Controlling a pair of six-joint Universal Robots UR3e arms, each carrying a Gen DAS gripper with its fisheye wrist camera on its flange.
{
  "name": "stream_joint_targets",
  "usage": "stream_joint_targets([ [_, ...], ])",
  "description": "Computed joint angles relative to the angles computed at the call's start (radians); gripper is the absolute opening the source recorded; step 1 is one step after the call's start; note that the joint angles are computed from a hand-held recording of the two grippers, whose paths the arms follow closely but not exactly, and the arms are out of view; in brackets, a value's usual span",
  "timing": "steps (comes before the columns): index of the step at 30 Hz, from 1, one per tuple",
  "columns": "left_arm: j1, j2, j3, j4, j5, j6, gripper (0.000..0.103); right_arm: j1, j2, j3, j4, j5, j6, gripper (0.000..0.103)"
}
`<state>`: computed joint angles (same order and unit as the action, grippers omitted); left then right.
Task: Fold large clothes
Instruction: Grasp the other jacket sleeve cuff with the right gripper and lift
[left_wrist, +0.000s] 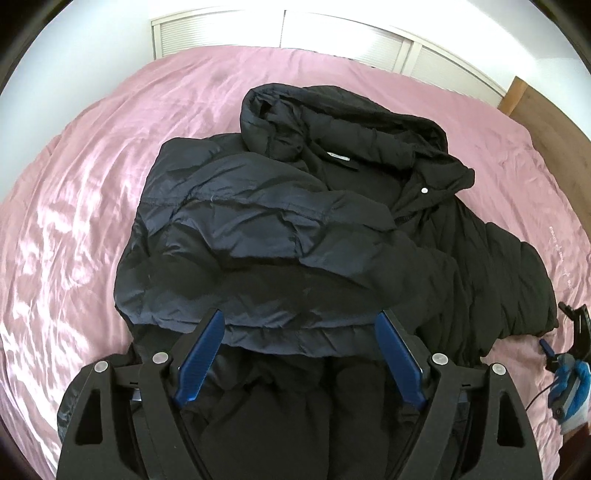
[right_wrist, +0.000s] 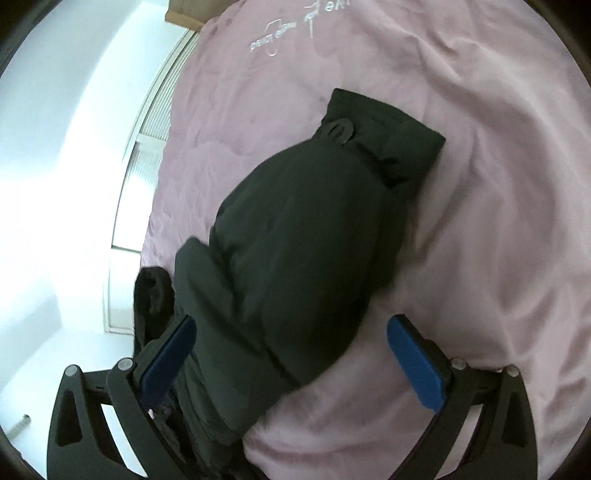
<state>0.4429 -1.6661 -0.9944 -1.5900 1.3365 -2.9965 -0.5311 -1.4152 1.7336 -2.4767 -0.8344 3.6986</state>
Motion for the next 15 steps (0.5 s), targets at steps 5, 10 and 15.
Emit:
stream_joint_targets([
  [5, -0.028, -0.007, 0.016, -0.008, 0.022, -0.025, 0.082, -0.045, 0.089, 0.003, -0.131, 0.061, 0.092, 0.102],
  [10, -0.041, -0.006, 0.039, -0.039, 0.029, -0.025, 0.082, -0.079, 0.171, 0.034, -0.319, 0.092, 0.249, 0.072],
  [15, -0.040, 0.003, 0.043, -0.063, 0.028, -0.012, 0.082, -0.076, 0.180, 0.009, -0.333, 0.098, 0.245, 0.042],
])
